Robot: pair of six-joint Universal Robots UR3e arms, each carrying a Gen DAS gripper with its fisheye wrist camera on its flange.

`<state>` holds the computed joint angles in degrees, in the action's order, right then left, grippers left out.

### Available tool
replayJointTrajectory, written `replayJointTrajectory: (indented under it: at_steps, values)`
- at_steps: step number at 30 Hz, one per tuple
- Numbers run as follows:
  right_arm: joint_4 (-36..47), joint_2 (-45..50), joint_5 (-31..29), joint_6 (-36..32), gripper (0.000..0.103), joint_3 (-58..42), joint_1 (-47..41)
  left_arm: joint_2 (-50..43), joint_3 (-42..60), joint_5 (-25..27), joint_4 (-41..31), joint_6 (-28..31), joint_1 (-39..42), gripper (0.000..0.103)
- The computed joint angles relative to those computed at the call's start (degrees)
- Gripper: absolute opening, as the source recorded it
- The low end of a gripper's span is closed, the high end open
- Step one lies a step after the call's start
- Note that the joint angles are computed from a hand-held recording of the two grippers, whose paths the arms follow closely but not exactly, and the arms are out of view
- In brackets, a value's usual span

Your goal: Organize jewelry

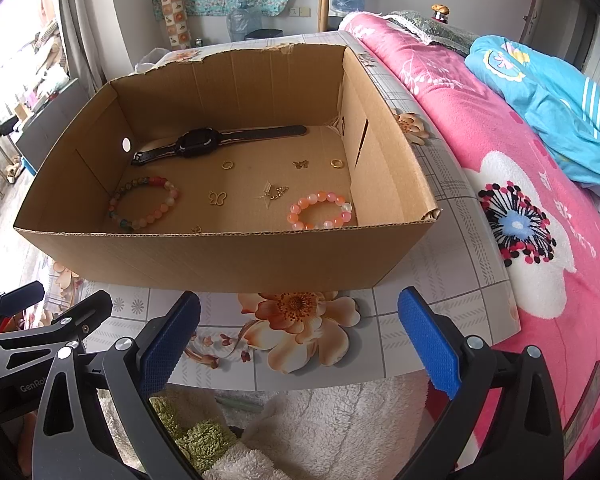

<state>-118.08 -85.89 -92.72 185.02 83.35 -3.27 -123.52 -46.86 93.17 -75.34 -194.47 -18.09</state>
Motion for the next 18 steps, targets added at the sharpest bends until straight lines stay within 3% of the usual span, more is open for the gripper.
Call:
replayJointTrajectory:
  at_steps: [18]
  values:
    - [0.0,0.1,0.1,0.0,0.096,-0.1,0.0,-0.1,0.3,0.0,-0.3,-0.1,0.0,0.095]
